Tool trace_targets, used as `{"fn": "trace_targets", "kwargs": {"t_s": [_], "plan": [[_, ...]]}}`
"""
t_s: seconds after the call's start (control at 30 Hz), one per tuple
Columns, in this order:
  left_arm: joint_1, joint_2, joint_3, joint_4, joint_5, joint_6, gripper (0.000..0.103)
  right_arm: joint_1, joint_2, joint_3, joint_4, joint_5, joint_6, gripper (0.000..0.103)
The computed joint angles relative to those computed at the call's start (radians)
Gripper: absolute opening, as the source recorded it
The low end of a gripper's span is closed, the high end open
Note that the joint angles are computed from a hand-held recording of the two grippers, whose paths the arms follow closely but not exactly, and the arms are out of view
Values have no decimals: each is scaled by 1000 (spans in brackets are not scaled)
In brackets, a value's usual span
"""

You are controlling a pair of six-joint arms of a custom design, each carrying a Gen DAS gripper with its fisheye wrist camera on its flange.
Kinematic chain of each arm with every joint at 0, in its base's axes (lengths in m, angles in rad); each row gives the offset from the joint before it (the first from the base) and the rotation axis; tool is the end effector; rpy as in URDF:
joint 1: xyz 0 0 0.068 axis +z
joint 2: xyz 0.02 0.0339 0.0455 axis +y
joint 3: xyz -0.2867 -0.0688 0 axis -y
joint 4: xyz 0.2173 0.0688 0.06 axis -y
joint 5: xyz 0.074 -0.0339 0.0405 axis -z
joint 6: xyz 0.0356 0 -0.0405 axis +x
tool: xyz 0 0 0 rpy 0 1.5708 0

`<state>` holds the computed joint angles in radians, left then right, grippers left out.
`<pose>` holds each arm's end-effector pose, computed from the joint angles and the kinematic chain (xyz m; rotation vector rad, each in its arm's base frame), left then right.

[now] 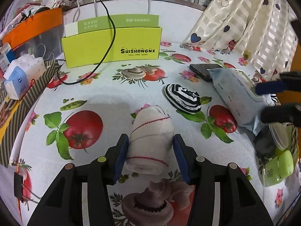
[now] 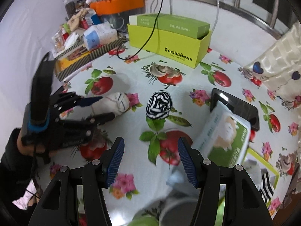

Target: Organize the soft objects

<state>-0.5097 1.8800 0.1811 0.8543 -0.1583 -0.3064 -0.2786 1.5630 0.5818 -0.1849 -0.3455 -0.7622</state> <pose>0.1873 -0.0983 0.0818 0.1722 2.4038 -0.1878 0.2252 -0.0519 0.1541 -0.7184 2.5213 0.1294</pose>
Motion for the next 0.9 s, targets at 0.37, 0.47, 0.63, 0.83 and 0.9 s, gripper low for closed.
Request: {"fn": "trace_targets", "kwargs": {"t_s": [0.37,0.47,0.63,0.83,0.9], "plan": [[39,34,-54,122,25,-22,48,157,368,327,-86,93,215,59],[45,37,-61,135,34,-23,48,172,447,407,-122,102,263,59],[57,39,-64,143,50,-25,48,199,522,463,-121,154,301,59],[46,33,-61,128,36,-34,48,223,519,419,-27,205,298,30],[40,26,-58,114,28,-40,48,223,496,390,3,203,286,24]]}}
